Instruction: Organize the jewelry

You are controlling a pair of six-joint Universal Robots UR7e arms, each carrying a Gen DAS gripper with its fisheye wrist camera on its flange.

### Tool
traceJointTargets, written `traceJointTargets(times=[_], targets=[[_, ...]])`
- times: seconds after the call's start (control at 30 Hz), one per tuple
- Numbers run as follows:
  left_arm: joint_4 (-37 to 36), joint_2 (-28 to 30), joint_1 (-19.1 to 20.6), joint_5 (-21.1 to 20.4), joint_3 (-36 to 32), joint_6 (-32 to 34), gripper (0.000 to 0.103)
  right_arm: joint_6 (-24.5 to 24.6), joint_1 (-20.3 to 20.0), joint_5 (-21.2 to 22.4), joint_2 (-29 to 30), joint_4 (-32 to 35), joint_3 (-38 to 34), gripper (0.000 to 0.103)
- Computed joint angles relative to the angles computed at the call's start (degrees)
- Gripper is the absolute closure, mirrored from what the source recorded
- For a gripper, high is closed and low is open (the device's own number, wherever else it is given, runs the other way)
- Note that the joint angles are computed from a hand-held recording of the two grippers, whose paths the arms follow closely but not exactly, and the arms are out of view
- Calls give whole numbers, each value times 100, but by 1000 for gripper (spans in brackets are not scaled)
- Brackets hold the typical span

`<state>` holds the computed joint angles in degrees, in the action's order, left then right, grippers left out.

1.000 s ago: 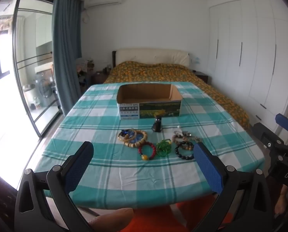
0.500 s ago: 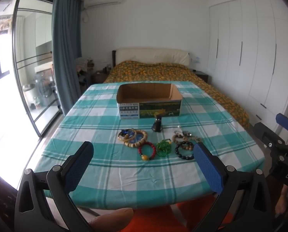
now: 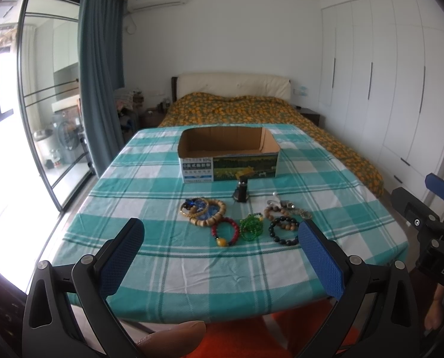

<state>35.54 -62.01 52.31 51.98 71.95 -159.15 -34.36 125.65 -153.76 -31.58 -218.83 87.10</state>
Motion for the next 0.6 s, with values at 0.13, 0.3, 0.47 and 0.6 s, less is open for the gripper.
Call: traceJointTargets(times=[0.13,0.3,0.47,0.6], targets=[[5,2,-3,-7,-2,-6,0,7,1,-5,1,7,-2,11],[-7,-36,-20,-14,42,0,0,-9,-4,6,1,-9,2,11],[-82,-31,-14,-5,139,-5,0,19,-8,0,-22,-6,42,11],[-102,-33,-8,2,165,-4,0,25,-9,-2,-25,5,42,11]])
